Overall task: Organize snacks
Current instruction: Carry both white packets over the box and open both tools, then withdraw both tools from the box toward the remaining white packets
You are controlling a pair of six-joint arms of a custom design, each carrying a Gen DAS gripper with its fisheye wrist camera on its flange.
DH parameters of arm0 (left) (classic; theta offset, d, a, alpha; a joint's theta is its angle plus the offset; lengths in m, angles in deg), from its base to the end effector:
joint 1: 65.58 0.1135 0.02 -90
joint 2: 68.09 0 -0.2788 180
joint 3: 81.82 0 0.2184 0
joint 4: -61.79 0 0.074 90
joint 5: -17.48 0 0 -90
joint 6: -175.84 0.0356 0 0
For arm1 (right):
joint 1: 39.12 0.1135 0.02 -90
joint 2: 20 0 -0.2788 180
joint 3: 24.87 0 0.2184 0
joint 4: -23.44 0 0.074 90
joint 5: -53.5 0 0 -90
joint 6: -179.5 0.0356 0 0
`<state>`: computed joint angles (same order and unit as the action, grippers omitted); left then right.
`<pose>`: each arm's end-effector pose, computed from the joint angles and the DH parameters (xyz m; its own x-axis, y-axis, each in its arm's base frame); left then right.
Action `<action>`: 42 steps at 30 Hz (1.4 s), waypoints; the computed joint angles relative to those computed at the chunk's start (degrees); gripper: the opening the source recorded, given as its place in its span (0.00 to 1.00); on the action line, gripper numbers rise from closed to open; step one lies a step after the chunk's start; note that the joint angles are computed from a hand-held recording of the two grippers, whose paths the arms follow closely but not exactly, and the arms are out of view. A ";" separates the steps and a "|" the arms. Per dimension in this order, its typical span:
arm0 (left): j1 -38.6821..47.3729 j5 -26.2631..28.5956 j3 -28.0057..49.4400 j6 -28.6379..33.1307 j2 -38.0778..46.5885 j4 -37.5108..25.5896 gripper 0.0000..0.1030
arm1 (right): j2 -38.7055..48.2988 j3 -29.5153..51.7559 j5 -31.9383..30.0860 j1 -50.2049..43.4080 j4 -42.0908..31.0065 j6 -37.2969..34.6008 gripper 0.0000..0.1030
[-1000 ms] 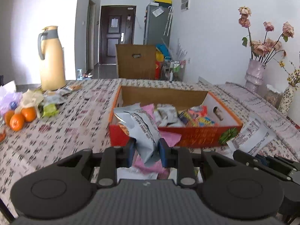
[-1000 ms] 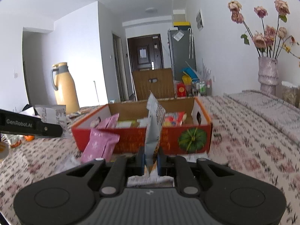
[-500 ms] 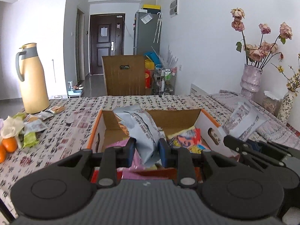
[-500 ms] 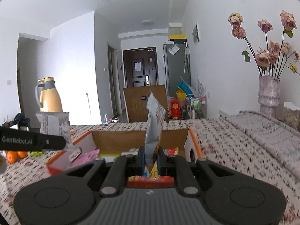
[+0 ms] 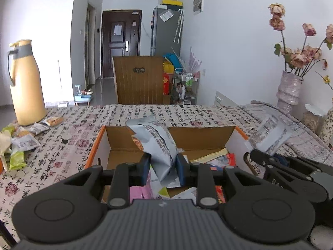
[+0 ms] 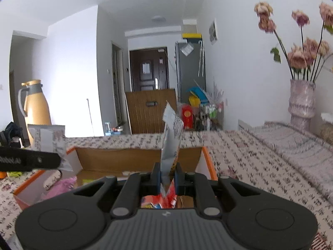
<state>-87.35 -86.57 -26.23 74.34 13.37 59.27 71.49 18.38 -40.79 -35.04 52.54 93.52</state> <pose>0.2545 -0.0923 0.2423 -0.4649 -0.0226 -0.8851 0.0702 0.9956 -0.0623 0.2753 0.0223 0.1934 -0.3362 0.0461 -0.9407 -0.1182 0.9888 0.0907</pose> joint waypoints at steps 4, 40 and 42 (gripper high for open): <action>1.87 2.41 0.37 0.04 2.39 0.10 0.26 | 1.58 1.24 -0.08 -0.06 -2.34 -0.56 0.11; -0.47 -5.20 -2.27 -4.32 -1.52 0.14 1.00 | -1.62 -2.79 1.36 -0.49 0.85 -0.28 1.00; -0.90 -5.67 -1.98 -4.55 -2.42 -0.83 1.00 | -2.96 -3.18 1.64 -0.37 0.22 -0.27 1.00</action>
